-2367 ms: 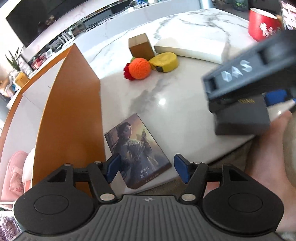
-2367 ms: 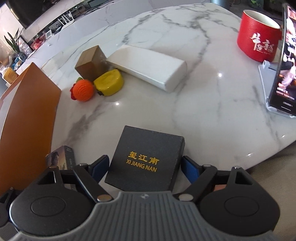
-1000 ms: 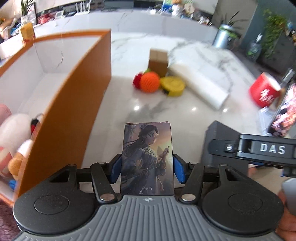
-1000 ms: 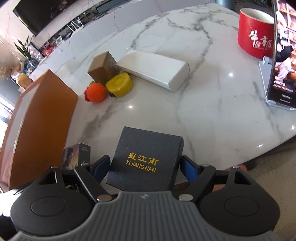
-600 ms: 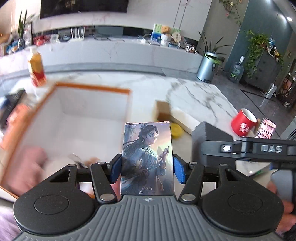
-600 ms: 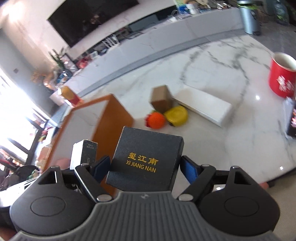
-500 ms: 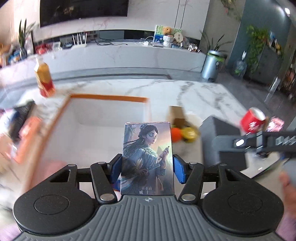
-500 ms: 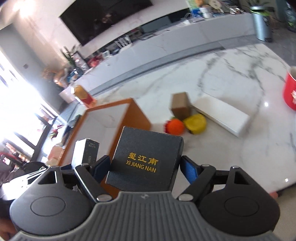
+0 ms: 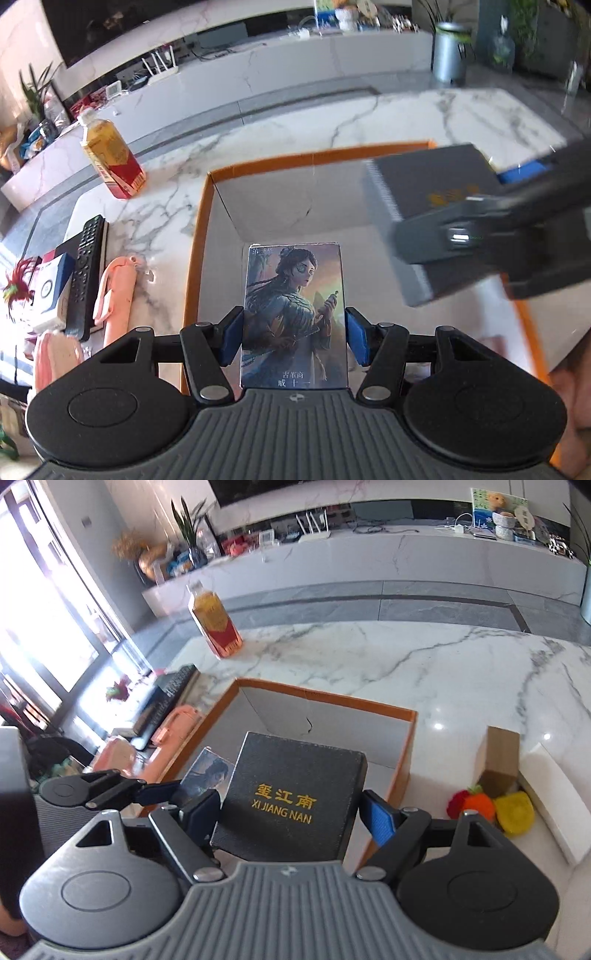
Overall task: Organize objects
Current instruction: 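Carry the book in the left tool and black box in the right tool over the orange box, then lower the book with the left tool while the right tool lowers the black box, then open both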
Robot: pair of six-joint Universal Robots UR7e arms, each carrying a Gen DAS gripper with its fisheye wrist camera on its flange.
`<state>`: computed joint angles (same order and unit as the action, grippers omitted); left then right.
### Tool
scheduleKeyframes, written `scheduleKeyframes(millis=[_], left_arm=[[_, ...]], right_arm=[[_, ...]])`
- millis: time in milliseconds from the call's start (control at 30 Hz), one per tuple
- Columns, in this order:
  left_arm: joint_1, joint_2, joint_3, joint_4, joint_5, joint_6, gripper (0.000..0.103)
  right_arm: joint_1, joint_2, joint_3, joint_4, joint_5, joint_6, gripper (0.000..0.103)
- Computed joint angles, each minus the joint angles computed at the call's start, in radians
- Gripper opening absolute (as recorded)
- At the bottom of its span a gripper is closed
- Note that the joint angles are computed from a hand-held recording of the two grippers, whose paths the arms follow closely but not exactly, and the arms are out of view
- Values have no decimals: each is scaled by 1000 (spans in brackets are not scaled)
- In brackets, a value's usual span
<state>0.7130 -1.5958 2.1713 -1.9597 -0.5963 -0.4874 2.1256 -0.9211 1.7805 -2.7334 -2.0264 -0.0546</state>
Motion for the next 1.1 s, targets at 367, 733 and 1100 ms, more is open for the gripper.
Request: scheduleKeyframes(millis=[367,733,1100], left_arm=[[46,70,9,0,69,-40,67],[20,71,11,84,86,-75,70],[-47,-120,57,-10,43,1,70]], right_arm=[[-45,159,-131,72,-49,5,83],[-29,193,-161,94,-128,-27,83],[-14,204,-164,110,-163,-27,83]])
